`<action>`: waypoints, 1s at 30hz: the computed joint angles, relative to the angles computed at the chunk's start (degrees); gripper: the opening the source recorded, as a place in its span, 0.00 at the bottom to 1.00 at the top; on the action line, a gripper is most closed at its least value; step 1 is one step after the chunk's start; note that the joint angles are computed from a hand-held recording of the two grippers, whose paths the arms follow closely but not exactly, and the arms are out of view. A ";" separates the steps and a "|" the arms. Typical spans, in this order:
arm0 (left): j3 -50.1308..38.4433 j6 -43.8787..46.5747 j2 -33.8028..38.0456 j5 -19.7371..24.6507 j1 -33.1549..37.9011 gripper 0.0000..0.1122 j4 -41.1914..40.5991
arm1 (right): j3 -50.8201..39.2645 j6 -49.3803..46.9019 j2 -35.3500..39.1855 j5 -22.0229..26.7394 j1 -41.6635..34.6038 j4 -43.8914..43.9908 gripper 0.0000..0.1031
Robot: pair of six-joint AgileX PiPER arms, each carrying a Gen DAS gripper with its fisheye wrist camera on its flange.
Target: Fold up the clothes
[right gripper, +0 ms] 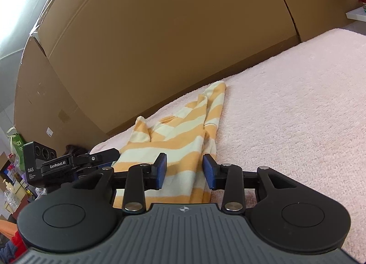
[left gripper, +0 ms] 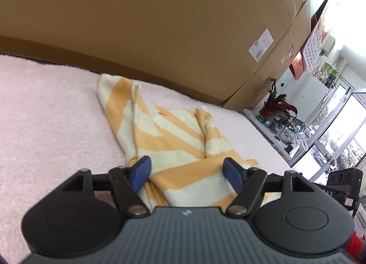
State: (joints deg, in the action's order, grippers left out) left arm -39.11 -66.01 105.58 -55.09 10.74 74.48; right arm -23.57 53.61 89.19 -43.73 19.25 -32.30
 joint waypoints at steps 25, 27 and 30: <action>11.55 23.42 -11.10 12.08 -8.18 0.49 -21.72 | 3.00 -14.90 -1.91 -0.15 6.25 20.10 0.25; 13.82 26.33 -13.02 11.33 -7.32 0.49 -25.66 | 3.84 -14.78 -2.80 0.41 6.51 23.95 0.28; 19.55 34.99 -20.69 12.04 -9.61 0.36 -36.53 | 5.08 -14.82 -4.42 0.25 6.47 21.90 0.28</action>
State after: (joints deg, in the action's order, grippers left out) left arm -19.56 -31.02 84.89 -43.04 1.13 37.95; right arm -18.49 38.79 84.77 -43.49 25.72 -10.40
